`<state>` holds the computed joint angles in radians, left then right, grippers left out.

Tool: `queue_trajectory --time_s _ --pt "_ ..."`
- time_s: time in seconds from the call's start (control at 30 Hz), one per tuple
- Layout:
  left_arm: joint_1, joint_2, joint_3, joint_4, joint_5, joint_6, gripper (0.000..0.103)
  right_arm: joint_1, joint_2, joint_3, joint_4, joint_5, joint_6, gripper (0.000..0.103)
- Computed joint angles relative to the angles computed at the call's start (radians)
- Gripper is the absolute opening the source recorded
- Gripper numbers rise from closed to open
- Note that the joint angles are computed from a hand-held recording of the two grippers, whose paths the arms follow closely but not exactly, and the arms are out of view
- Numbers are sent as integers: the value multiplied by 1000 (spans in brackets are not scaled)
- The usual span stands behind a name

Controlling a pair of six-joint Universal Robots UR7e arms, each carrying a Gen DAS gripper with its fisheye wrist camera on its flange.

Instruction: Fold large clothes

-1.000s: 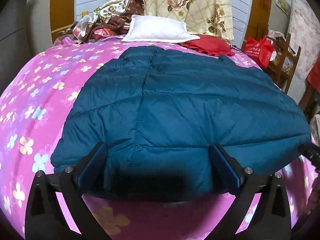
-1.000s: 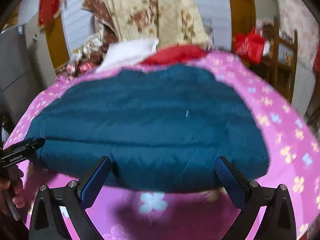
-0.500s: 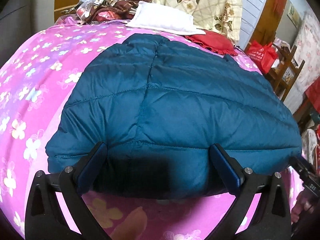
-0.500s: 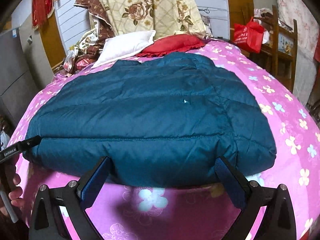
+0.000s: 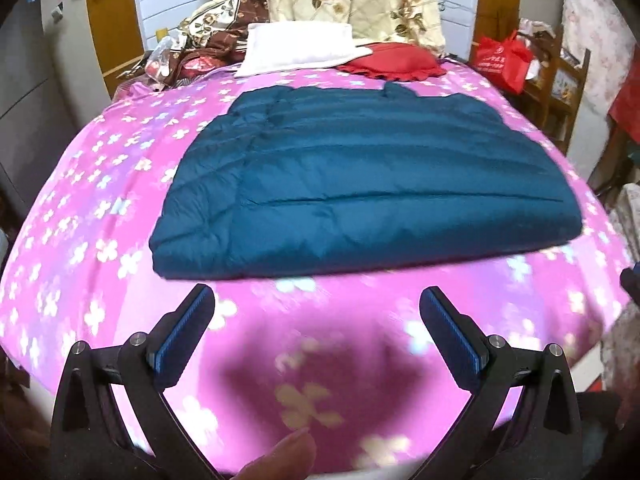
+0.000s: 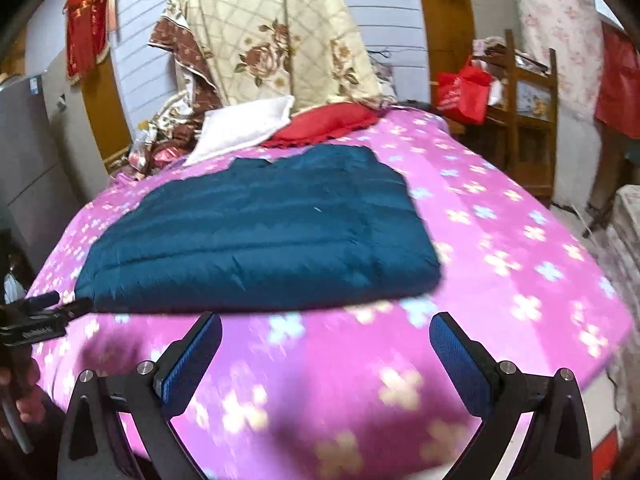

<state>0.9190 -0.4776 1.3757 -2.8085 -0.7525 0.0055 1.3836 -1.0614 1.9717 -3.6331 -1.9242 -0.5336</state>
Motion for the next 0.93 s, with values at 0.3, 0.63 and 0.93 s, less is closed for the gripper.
queue_trajectory --time_s 0.3,0.63,0.93 --pt "-68 -62 114 -52 16 -26 103 -56 -71 137 -76 132 -45 103" --pt "-69 -70 137 -67 37 -45 103 -45 -49 117 -73 113 -25 103" --pt "-62 -64 152 -118 32 -22 103 -34 -33 111 -80 99 -55 103"
